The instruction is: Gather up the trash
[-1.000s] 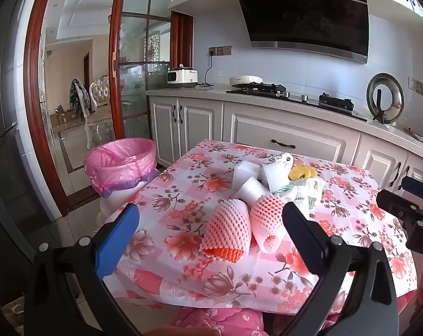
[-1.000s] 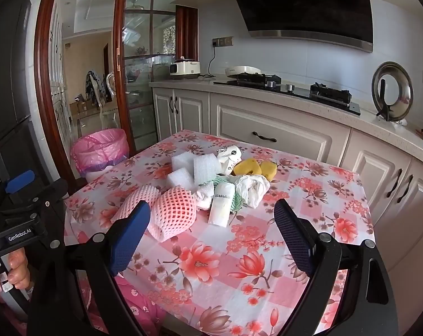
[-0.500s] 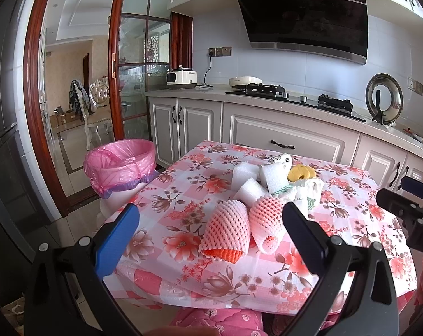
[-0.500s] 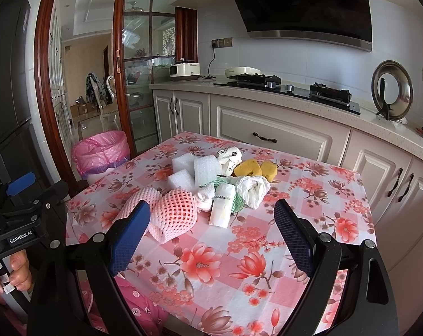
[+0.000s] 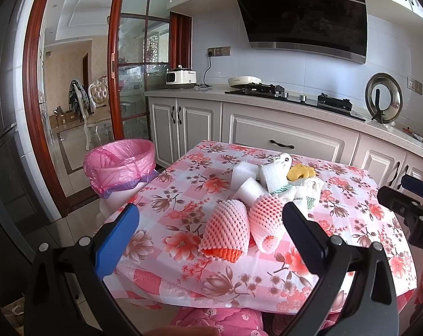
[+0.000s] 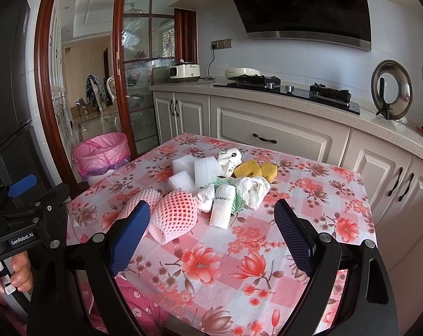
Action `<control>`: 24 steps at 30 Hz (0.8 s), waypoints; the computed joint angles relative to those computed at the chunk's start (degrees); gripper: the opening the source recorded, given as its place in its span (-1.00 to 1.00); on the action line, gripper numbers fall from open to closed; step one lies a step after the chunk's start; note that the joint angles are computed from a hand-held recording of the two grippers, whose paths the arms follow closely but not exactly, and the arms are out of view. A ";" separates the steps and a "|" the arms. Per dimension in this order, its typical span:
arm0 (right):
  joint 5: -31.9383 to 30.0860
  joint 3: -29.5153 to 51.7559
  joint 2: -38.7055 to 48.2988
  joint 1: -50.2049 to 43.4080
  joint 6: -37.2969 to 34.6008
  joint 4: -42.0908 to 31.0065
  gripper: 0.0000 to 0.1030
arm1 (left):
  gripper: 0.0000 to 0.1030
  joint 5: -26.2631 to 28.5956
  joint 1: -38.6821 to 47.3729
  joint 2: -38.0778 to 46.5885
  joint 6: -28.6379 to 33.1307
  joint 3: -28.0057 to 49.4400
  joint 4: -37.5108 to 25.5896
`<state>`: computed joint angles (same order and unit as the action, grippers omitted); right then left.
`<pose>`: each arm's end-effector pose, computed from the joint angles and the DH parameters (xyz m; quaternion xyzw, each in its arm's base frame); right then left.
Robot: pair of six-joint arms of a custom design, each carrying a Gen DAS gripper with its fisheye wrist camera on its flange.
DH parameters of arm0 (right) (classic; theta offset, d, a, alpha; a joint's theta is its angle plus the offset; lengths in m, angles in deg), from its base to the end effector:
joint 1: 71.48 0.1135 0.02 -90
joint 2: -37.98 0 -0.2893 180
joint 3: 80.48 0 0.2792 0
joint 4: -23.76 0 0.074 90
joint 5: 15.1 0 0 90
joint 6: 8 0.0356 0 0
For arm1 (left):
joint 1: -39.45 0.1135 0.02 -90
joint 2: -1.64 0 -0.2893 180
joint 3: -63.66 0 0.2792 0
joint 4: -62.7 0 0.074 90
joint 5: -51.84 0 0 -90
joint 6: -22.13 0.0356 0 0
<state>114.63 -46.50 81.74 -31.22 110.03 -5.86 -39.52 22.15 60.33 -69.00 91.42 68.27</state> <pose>0.1403 0.0890 0.2018 0.0538 0.8609 -0.0287 0.5051 0.1990 -0.0611 0.1702 0.1126 0.8375 -0.0757 0.5293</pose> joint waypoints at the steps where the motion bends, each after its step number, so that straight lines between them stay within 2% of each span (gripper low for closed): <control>1: -0.04 0.50 0.41 -0.10 -0.10 -0.07 0.64 | 0.92 0.00 0.00 0.00 0.00 0.00 0.00; 24: 0.78 0.45 1.17 1.08 0.88 0.59 0.64 | 0.92 -0.04 -0.03 -0.57 0.03 -0.27 -0.29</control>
<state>115.41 -46.05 82.91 -30.14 110.90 -5.27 -39.56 22.12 59.76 -68.96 91.16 67.98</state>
